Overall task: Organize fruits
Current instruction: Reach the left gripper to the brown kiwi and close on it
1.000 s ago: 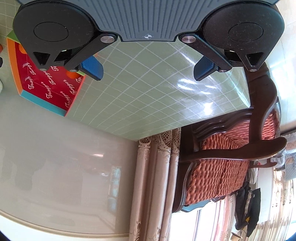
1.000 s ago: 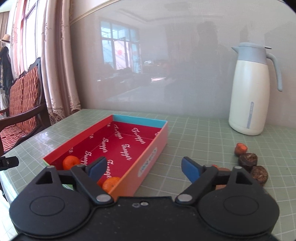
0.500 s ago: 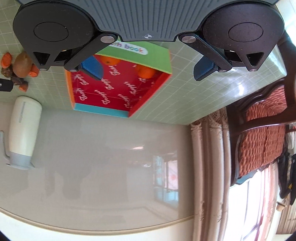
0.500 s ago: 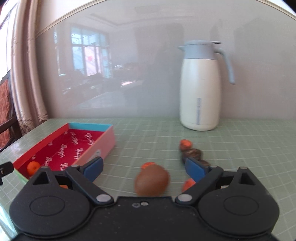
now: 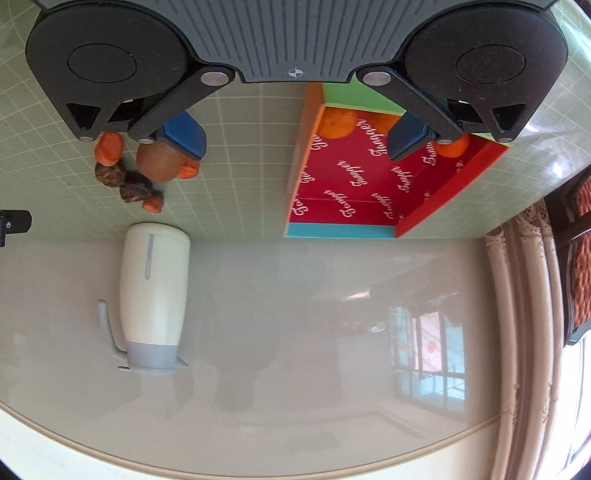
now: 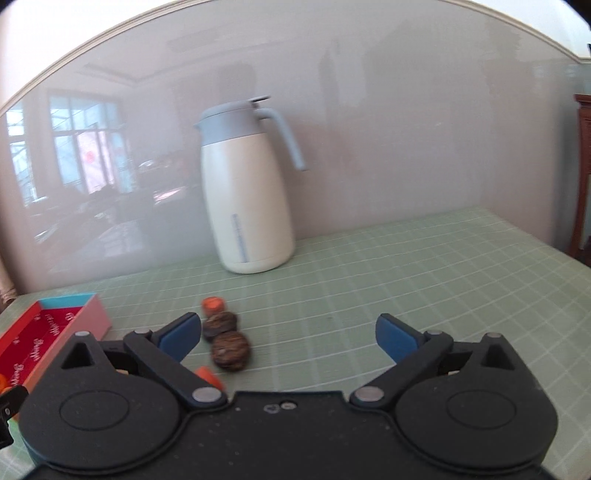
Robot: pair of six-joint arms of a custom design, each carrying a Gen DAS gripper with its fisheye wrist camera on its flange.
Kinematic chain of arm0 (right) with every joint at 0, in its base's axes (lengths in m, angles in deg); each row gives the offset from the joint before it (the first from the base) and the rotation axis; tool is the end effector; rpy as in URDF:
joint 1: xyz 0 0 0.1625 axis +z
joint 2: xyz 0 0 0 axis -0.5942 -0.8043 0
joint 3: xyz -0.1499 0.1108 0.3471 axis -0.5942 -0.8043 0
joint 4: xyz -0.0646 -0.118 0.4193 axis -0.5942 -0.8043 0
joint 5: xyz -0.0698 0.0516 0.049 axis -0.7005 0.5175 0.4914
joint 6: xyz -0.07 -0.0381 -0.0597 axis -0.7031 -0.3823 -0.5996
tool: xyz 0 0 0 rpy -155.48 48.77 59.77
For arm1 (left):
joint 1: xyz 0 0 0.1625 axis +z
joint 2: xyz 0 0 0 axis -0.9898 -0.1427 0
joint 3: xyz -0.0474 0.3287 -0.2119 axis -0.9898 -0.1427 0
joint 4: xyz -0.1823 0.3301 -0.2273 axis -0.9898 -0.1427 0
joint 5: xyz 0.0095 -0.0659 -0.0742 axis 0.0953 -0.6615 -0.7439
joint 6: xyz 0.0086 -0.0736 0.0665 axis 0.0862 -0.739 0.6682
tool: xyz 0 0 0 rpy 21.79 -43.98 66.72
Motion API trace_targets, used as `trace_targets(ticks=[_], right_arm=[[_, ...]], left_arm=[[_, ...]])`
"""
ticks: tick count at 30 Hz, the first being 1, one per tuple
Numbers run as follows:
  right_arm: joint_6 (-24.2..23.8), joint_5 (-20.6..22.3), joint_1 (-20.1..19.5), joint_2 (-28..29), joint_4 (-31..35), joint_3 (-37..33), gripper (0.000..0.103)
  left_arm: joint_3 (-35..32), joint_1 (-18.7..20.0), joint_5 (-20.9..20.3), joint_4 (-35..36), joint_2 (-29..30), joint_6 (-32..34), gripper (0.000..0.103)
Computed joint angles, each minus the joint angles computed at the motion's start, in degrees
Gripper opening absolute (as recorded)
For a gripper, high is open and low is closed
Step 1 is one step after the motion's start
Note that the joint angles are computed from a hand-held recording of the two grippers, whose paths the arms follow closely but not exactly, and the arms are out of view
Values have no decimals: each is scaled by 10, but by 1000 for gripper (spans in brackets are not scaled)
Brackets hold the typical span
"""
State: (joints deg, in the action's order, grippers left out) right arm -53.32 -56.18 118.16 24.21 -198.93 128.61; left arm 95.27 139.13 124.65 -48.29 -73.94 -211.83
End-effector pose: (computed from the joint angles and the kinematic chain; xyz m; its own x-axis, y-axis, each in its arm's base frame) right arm 0.0229 -0.6501 0.1099 -0.7966 0.1042 0.5955 -0.5224 0.3772 -0.7648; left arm -0.1285 -0.5970 -0.0284 -0.6574 -0.1497 -0.7385 0.6520 0.3783 -0.6571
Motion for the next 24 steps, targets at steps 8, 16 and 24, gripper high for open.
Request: trace_targets(ticks=[8, 16, 24], right_arm=[[13, -7, -22, -20, -18, 13, 102], [19, -4, -36, -37, -28, 28, 102], [22, -8, -42, -42, -32, 28, 102]], left_arm=[[-56, -5, 11, 57, 48, -11, 103], [-121, -2, 38, 129, 91, -30, 103], [-197, 4, 69, 228, 133, -70, 102]])
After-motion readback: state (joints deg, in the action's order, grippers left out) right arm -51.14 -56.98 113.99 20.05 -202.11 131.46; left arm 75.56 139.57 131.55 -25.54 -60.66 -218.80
